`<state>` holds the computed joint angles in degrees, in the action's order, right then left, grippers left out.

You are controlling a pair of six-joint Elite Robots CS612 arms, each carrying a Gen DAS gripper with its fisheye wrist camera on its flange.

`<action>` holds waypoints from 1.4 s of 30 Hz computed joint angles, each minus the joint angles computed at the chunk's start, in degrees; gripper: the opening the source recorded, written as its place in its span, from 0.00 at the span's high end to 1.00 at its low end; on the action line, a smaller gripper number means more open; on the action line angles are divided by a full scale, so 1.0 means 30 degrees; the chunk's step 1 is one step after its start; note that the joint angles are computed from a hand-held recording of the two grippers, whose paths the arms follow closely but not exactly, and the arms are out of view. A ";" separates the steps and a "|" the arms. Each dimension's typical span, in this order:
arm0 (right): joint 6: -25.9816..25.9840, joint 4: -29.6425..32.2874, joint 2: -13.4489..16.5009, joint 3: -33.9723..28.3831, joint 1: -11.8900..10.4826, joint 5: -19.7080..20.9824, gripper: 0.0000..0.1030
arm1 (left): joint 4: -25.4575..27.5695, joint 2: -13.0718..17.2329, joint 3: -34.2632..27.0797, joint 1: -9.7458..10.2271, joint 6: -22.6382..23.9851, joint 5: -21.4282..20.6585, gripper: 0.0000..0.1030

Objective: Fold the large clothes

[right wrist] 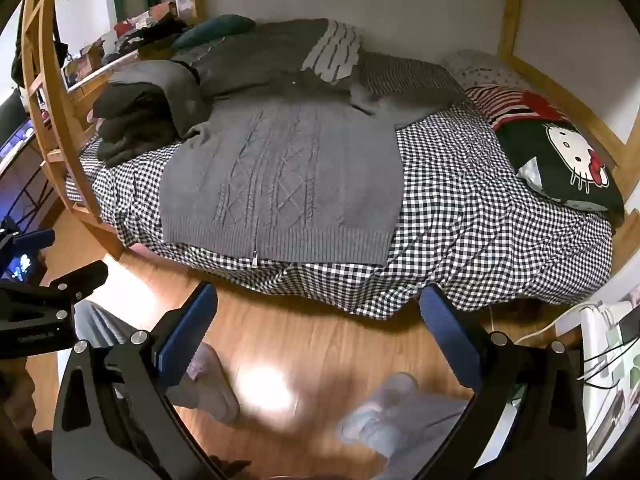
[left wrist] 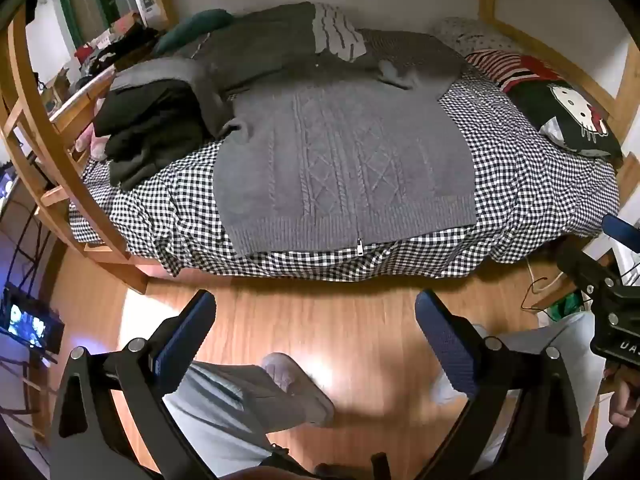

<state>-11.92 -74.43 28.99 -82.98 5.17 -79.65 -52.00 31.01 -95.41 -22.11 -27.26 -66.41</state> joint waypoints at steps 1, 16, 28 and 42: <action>-0.0023 -0.0036 0.0002 0.0006 0.0013 -0.0098 0.03 | 0.0137 -0.0025 0.0041 -0.0042 0.0091 0.0220 0.05; 0.0061 0.0050 -0.0006 0.0044 0.0012 0.0015 0.03 | 0.0213 -0.0052 0.0046 -0.0007 0.0194 -0.0032 0.05; 0.0047 0.0055 0.0093 -0.0025 0.0037 0.0126 0.03 | 0.0459 -0.0082 0.0027 -0.0039 0.0247 0.0013 0.05; 0.0016 0.0150 0.0065 -0.0035 0.0019 -0.0011 0.03 | 0.0384 -0.0113 0.0162 -0.0022 0.0432 0.0091 0.05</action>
